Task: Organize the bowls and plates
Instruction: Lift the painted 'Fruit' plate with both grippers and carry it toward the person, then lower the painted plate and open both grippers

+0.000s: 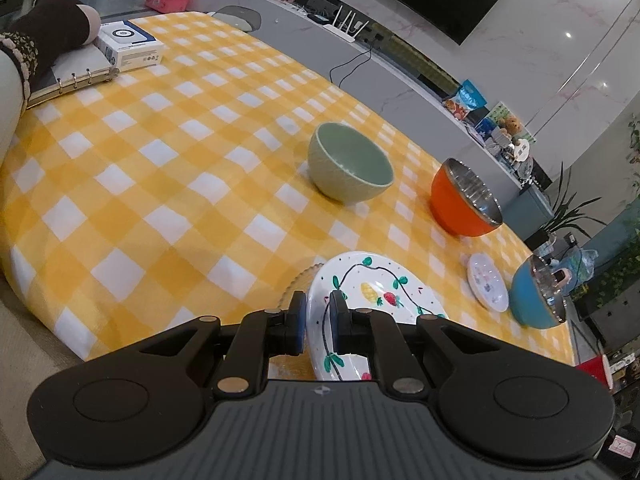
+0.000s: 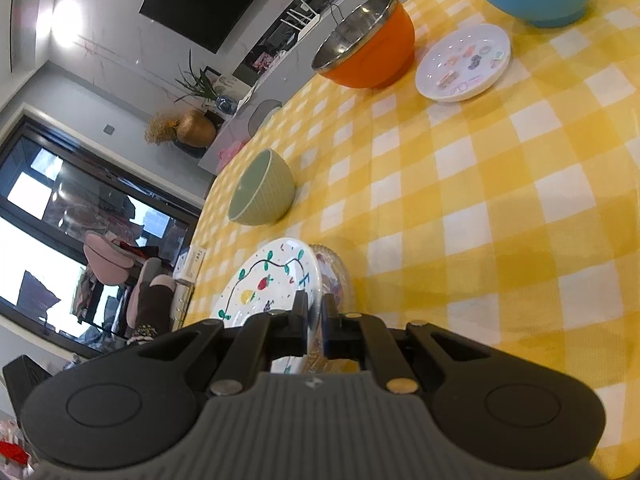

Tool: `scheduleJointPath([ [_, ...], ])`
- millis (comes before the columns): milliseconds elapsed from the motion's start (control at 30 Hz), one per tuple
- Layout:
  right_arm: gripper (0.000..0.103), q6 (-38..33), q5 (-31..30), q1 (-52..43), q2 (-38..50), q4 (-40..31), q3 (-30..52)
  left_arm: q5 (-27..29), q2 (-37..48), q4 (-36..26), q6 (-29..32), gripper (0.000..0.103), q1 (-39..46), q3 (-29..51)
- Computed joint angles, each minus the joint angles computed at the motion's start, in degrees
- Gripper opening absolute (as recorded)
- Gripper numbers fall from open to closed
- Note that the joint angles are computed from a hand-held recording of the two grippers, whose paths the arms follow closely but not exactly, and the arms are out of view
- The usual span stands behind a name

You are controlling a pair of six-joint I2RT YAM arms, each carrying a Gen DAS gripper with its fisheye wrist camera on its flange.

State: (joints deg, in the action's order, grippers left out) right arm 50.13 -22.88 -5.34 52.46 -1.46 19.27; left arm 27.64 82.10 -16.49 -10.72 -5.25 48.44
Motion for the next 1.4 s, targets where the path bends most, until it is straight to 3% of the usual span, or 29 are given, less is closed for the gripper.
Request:
scheduleJointPath([
  [333,0.005,-3.70,4.83,3.47,3.92,0.87,1.02,-4.24,1.36,1.99,2.25,0.013,-2.15,-1.18],
  [1000,0.007,-16.41,31.86,21.02,7.85,-6.15,7.16,-12.73,-0.91,4.58,6.84,0.014,-6.54,-3.94],
  [1200,0.005,-18.26,36.10,23.49,8.84,-6.49,8.00,-16.19,-1.53,6.41,9.16,0.013,-8.44,-5.43],
  [1400,0.004,-17.78,36.10,23.24,9.31,-5.04,7.57,-18.20,-1.66,8.73,10.59,0.010,-9.56,-6.51],
])
